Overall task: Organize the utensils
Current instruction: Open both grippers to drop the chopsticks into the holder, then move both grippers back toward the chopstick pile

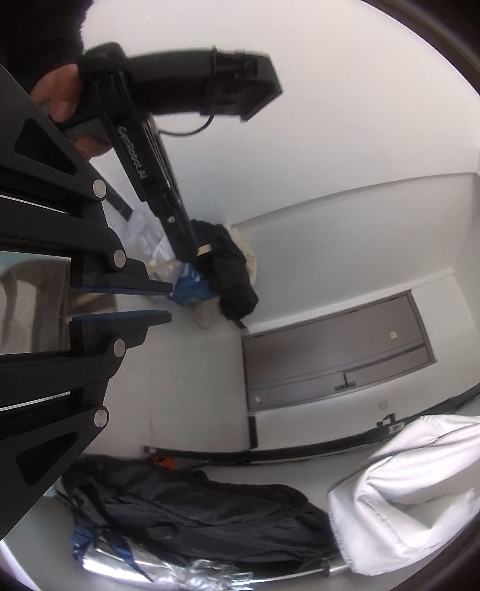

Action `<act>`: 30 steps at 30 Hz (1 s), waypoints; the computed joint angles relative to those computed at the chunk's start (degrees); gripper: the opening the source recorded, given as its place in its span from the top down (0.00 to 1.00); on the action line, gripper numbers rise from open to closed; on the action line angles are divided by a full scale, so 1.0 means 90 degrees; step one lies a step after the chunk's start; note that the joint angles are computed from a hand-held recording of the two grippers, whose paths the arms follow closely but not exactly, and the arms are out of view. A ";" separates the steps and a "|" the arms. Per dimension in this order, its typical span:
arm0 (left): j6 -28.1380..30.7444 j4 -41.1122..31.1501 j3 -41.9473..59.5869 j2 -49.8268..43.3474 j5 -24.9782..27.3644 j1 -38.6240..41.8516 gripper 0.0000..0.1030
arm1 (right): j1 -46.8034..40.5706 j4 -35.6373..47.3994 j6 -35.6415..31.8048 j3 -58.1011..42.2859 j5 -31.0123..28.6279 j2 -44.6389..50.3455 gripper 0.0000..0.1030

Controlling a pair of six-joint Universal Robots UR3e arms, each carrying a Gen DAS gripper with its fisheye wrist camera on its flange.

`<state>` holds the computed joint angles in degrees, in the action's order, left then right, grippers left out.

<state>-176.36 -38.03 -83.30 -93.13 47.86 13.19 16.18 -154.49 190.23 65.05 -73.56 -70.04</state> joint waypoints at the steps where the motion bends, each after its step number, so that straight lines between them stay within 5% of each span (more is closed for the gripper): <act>1: 0.0035 -0.0566 0.0186 0.0049 0.0088 0.0046 0.95 | 0.0019 0.0034 0.0033 0.0125 -0.0017 -0.0124 0.83; 4: -0.0088 -0.1239 0.0158 0.0450 0.0288 0.0220 0.83 | 0.0014 -0.0283 0.0131 0.0880 -0.0079 -0.0635 0.69; 6: -0.0270 -0.1221 -0.0085 0.0802 0.0600 0.0234 0.51 | 0.0054 -0.0505 0.0237 0.1419 -0.0197 -0.1034 0.61; 9: -0.0396 -0.1011 -0.0611 0.1450 0.0975 0.0247 0.33 | 0.0059 -0.0766 0.0389 0.2193 -0.0314 -0.1666 0.47; 16: -0.0808 -0.1144 -0.0964 0.2424 0.2363 -0.0391 0.22 | 0.0179 -0.0783 0.0540 0.3460 -0.0608 -0.2969 0.37; 22: -0.0944 -0.1048 -0.1268 0.3017 0.3505 -0.0987 0.13 | 0.0718 -0.0776 0.0665 0.3993 -0.1468 -0.3621 0.14; 30: -0.0954 -0.1260 -0.1761 0.3851 0.3653 -0.0967 0.03 | 0.1674 -0.0812 0.0757 0.4457 -0.2653 -0.3997 0.05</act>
